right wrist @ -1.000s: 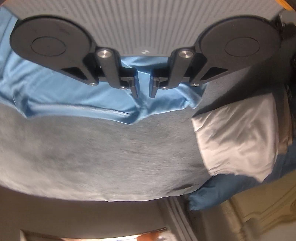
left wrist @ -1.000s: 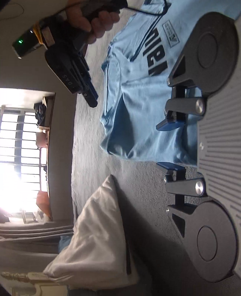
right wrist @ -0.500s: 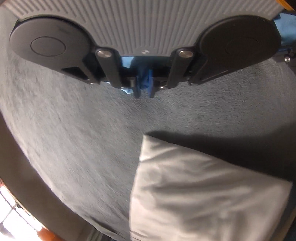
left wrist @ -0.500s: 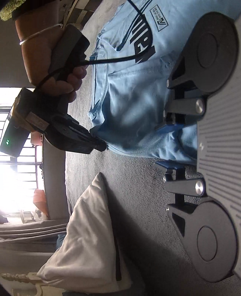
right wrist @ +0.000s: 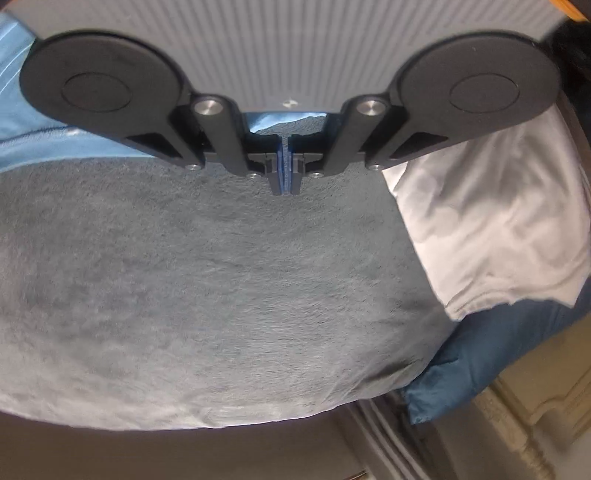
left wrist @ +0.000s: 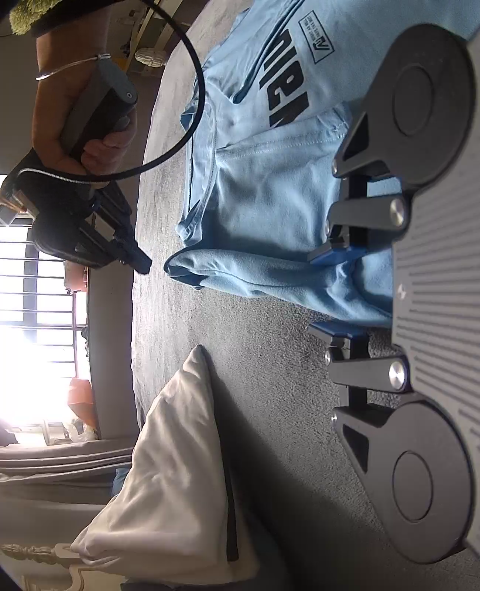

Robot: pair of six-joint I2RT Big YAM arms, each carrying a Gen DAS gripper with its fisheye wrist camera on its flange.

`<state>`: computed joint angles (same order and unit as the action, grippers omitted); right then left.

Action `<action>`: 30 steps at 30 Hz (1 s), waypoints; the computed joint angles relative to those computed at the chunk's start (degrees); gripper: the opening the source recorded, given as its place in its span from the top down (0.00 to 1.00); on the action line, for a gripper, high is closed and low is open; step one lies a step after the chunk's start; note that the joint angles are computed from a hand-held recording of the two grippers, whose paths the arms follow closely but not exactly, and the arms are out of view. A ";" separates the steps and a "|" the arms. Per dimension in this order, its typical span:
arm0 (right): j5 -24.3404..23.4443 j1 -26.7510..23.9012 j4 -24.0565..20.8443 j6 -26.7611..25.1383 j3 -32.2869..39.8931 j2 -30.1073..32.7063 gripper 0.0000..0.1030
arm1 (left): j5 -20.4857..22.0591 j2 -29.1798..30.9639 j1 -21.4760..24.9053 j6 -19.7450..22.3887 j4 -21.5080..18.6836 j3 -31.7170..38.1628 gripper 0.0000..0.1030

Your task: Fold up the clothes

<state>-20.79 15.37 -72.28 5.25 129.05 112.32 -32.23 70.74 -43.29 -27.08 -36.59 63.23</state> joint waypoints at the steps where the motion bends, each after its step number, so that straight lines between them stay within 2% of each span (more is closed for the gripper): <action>1: -0.26 0.76 -2.30 -4.67 1.88 0.81 0.97 | -0.11 0.05 -0.03 0.05 -0.02 0.03 0.67; 2: 0.22 1.75 -4.56 -9.81 3.70 1.58 0.91 | -0.30 0.10 -0.10 0.16 0.00 0.03 0.67; 3: 1.83 3.03 -6.15 -15.42 4.74 1.95 0.79 | -0.50 0.15 -0.18 0.27 0.01 0.04 0.67; 5: 5.88 5.83 -7.33 -27.92 4.25 1.52 0.67 | -0.66 0.21 -0.15 0.46 0.09 0.04 0.67; 6: 7.65 6.96 -7.87 -32.67 3.95 1.45 0.66 | -0.75 0.21 -0.21 0.47 0.09 0.03 0.67; 8: 11.08 8.63 -12.07 -38.64 6.55 3.18 0.66 | -0.69 0.11 -0.18 0.43 0.36 -0.15 0.67; 11: 17.81 9.75 -17.33 -41.10 11.30 6.74 0.69 | -0.64 0.01 -0.16 0.41 0.60 -0.33 0.67; 13: 18.12 9.05 -18.85 -37.94 13.57 8.31 0.86 | -0.60 -0.06 -0.15 0.39 0.76 -0.45 0.67; 15: 16.29 7.90 -19.52 -32.46 15.89 9.66 0.94 | -0.57 -0.12 -0.13 0.38 0.92 -0.57 0.67; 19: 8.48 4.47 -18.26 -14.80 18.62 10.92 0.96 | -0.51 -0.26 -0.10 0.34 1.25 -0.80 0.67; 21: 4.72 3.27 -16.29 -7.59 17.45 10.46 1.00 | -0.47 -0.33 -0.09 0.33 1.41 -0.92 0.67; 25: -2.12 1.08 -10.55 6.88 14.33 9.13 1.00 | -0.25 -0.40 0.09 0.39 1.48 -0.93 0.67; 27: -5.04 0.54 -5.85 10.66 11.09 7.43 1.00 | -0.17 -0.44 0.13 0.37 1.51 -0.96 0.67; 28: -5.80 0.44 -5.40 10.85 11.00 7.30 1.00 | -0.18 -0.45 0.13 0.38 1.45 -0.92 0.67; 30: -4.84 1.12 -11.00 5.48 16.65 9.98 0.97 | -0.29 -0.33 0.09 0.42 1.33 -0.76 0.67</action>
<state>-25.63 16.49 -83.28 10.72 145.69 122.31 -32.52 70.41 -43.20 -26.66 -35.26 62.47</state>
